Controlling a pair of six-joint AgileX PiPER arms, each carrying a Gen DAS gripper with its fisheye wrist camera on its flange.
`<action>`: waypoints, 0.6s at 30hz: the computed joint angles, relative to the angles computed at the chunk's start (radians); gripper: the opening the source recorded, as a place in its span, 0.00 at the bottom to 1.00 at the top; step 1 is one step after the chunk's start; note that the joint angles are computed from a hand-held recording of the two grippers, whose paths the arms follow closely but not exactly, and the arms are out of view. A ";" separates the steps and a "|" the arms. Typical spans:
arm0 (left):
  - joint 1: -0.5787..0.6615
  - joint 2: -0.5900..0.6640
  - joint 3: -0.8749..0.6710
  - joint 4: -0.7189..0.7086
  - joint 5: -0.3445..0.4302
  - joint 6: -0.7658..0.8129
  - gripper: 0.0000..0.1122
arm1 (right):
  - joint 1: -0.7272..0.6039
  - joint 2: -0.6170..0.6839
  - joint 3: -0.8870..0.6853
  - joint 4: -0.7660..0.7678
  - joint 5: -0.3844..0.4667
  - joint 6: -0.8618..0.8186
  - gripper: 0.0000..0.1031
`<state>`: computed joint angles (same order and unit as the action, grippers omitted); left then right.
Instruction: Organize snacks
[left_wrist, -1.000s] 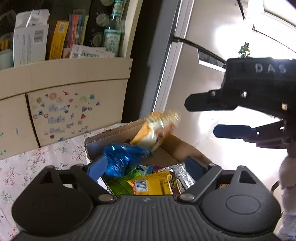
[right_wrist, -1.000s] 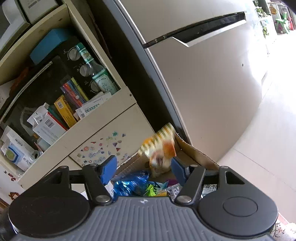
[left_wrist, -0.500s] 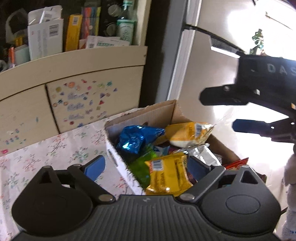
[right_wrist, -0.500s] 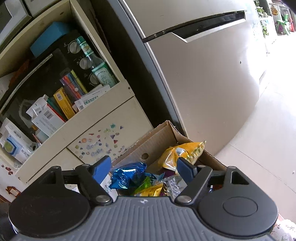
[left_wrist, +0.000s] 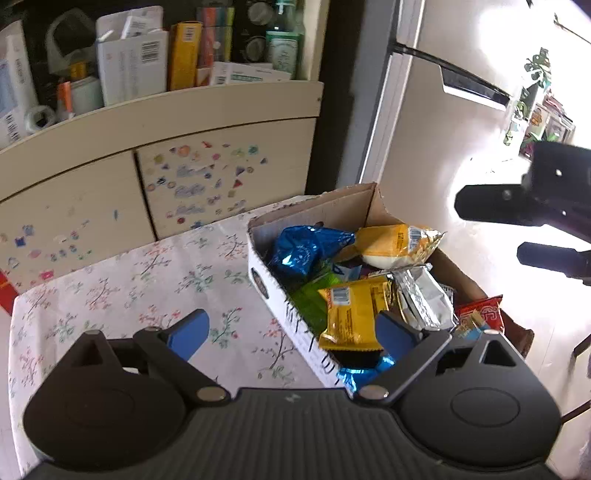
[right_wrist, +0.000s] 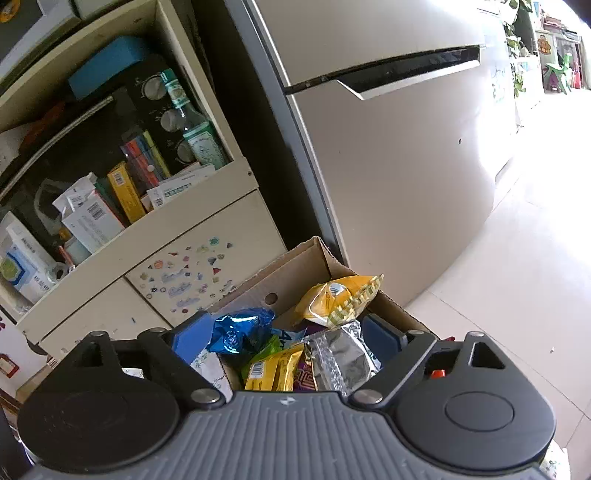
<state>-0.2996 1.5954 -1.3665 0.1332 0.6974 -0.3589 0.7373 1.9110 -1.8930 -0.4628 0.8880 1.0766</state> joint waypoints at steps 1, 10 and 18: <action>0.004 -0.012 0.005 -0.004 0.008 -0.001 0.86 | 0.007 -0.008 0.009 -0.012 0.004 0.009 0.91; -0.018 -0.097 0.032 0.096 0.052 -0.079 0.89 | 0.065 -0.059 0.078 -0.063 0.095 0.060 0.94; -0.051 -0.083 0.018 0.107 0.117 -0.103 0.90 | 0.092 -0.082 0.123 -0.071 0.180 0.070 0.98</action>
